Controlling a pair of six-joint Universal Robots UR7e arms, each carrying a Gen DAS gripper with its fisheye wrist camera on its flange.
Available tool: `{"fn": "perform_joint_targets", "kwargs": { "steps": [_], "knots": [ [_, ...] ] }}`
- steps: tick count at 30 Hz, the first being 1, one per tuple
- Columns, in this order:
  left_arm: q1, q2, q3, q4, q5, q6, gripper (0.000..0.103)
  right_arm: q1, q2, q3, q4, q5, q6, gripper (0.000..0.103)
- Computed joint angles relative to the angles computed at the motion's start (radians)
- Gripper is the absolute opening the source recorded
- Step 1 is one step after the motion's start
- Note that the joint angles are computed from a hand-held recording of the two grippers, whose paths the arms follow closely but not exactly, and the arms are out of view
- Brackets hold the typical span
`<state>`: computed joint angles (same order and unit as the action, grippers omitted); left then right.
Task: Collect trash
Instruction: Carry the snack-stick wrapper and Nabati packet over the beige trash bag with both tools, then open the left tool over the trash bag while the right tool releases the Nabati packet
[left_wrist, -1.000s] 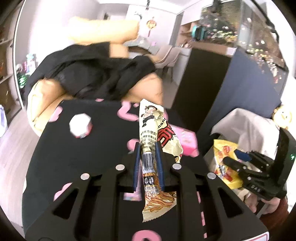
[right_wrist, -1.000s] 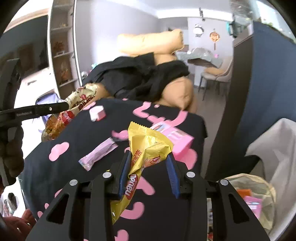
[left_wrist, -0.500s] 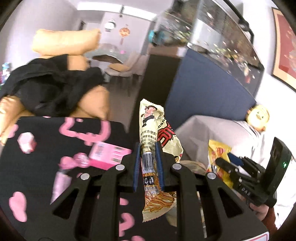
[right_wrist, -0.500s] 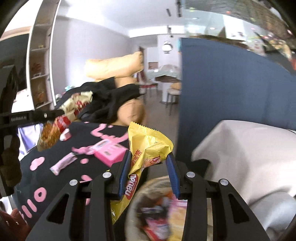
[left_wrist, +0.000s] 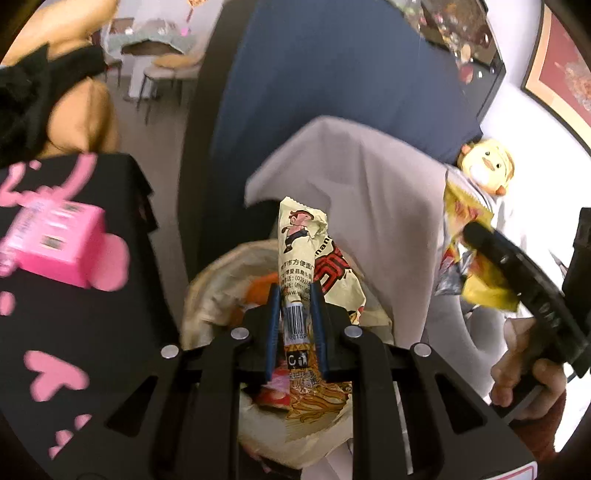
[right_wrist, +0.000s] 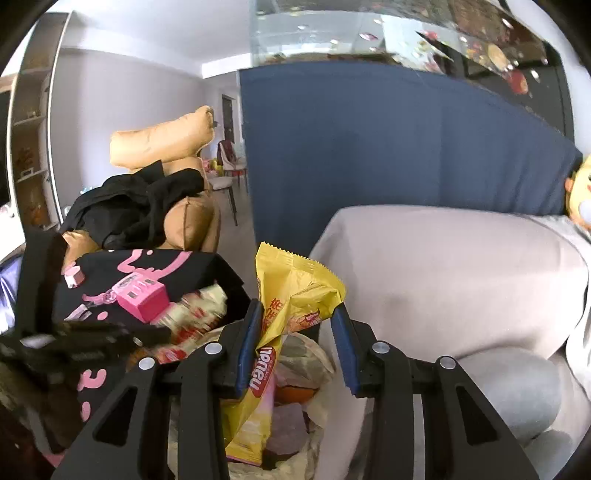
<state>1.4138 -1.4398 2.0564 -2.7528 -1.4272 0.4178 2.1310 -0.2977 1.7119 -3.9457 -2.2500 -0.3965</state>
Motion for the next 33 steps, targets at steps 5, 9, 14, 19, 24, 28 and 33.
{"fn": "perform_joint_targets", "kwargs": {
  "steps": [5,9,14,19,24,28,33],
  "knots": [
    [0.010,0.072,-0.038,0.029,-0.016,0.008,0.038,-0.024,0.013,-0.002,0.017,0.009,0.022,0.037],
    [0.015,0.060,-0.033,-0.012,0.017,-0.023,0.046,-0.047,0.023,-0.001,0.061,0.048,0.063,0.037],
    [0.031,0.013,-0.020,-0.048,0.065,-0.019,0.050,-0.067,0.075,-0.064,0.168,0.110,0.101,0.037],
    [0.052,-0.033,-0.013,-0.043,0.081,-0.011,0.051,-0.064,0.147,-0.187,0.291,0.144,0.051,0.037],
    [0.089,-0.104,0.001,-0.041,0.068,0.021,0.052,-0.087,0.189,-0.249,0.425,0.050,0.059,0.037],
    [0.129,-0.145,0.007,-0.067,0.070,0.063,0.053,-0.102,0.191,-0.232,0.450,-0.019,0.113,0.037],
    [0.191,-0.166,-0.018,-0.085,0.060,0.056,0.054,-0.115,0.181,-0.199,0.448,-0.013,0.141,0.037]
  ]
}}
